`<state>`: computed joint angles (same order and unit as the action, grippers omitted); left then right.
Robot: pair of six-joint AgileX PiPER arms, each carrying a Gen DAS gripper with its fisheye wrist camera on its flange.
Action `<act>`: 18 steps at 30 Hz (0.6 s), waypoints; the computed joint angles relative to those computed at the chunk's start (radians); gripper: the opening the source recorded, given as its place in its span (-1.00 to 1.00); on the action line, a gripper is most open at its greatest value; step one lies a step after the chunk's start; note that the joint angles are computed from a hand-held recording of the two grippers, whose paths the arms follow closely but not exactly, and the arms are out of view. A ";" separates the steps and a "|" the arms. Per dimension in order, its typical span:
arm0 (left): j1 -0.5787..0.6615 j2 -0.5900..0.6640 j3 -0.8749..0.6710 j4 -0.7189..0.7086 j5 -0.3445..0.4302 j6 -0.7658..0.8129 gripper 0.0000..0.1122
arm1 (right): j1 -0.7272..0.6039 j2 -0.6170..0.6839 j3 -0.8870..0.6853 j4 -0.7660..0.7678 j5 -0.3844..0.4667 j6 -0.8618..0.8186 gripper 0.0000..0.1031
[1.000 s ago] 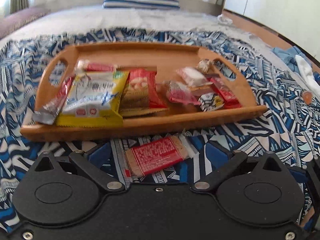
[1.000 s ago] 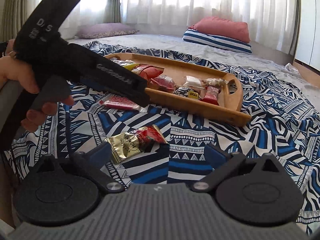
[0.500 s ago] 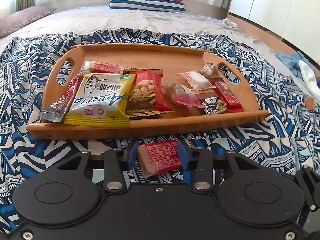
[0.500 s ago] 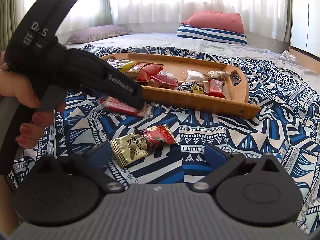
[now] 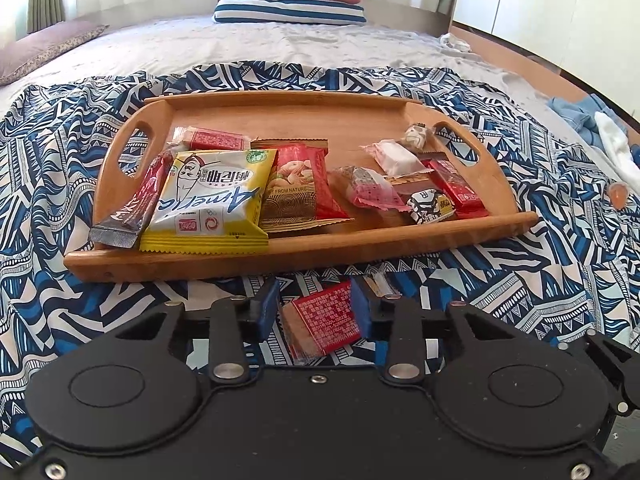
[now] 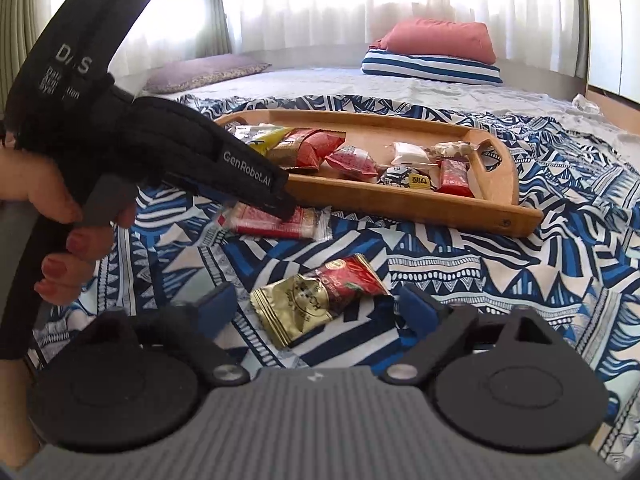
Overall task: Organize snacks
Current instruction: 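Grasp another red biscuit pack with the left tool while the right tool grasps a gold-red packet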
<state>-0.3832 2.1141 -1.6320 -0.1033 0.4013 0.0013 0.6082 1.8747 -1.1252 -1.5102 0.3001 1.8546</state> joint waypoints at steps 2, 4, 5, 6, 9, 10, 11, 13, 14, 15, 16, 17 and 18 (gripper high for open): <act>0.002 0.001 -0.002 -0.005 0.001 0.006 -0.29 | 0.005 0.000 -0.001 -0.010 0.019 0.015 0.36; 0.003 0.004 -0.003 0.003 0.000 0.002 -0.24 | -0.002 -0.010 0.011 -0.032 0.010 0.051 0.33; 0.003 0.003 0.001 0.001 -0.005 0.005 -0.23 | -0.006 -0.017 0.022 -0.055 0.004 0.084 0.32; 0.003 0.001 0.006 -0.001 -0.010 0.007 -0.21 | -0.008 -0.023 0.032 -0.076 0.006 0.115 0.32; 0.001 -0.005 0.023 -0.014 -0.029 0.022 -0.06 | -0.003 -0.038 0.056 -0.105 0.037 0.169 0.32; 0.000 -0.006 0.028 -0.022 -0.033 0.034 0.02 | 0.000 -0.042 0.061 -0.105 0.052 0.176 0.32; -0.001 -0.008 0.035 -0.033 -0.042 0.050 0.05 | 0.004 -0.047 0.067 -0.106 0.070 0.180 0.32; -0.009 -0.012 0.051 -0.041 -0.064 0.074 0.17 | 0.010 -0.051 0.073 -0.090 0.103 0.167 0.32; -0.013 -0.012 0.057 -0.032 -0.076 0.075 0.21 | 0.012 -0.053 0.077 -0.082 0.118 0.158 0.32; -0.019 -0.010 0.061 -0.012 -0.087 0.061 0.30 | 0.014 -0.055 0.079 -0.074 0.133 0.153 0.32; -0.025 -0.008 0.064 0.020 -0.098 0.030 0.35 | 0.014 -0.056 0.082 -0.066 0.146 0.148 0.32; -0.031 -0.005 0.064 0.046 -0.104 0.003 0.35 | 0.016 -0.056 0.085 -0.060 0.160 0.145 0.33; -0.034 0.001 0.060 0.059 -0.105 -0.014 0.36 | 0.018 -0.057 0.088 -0.056 0.175 0.145 0.33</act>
<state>-0.4176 2.1151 -1.5718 -0.0444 0.2960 -0.0127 0.6260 1.8178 -1.0372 -1.5664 0.4748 1.9992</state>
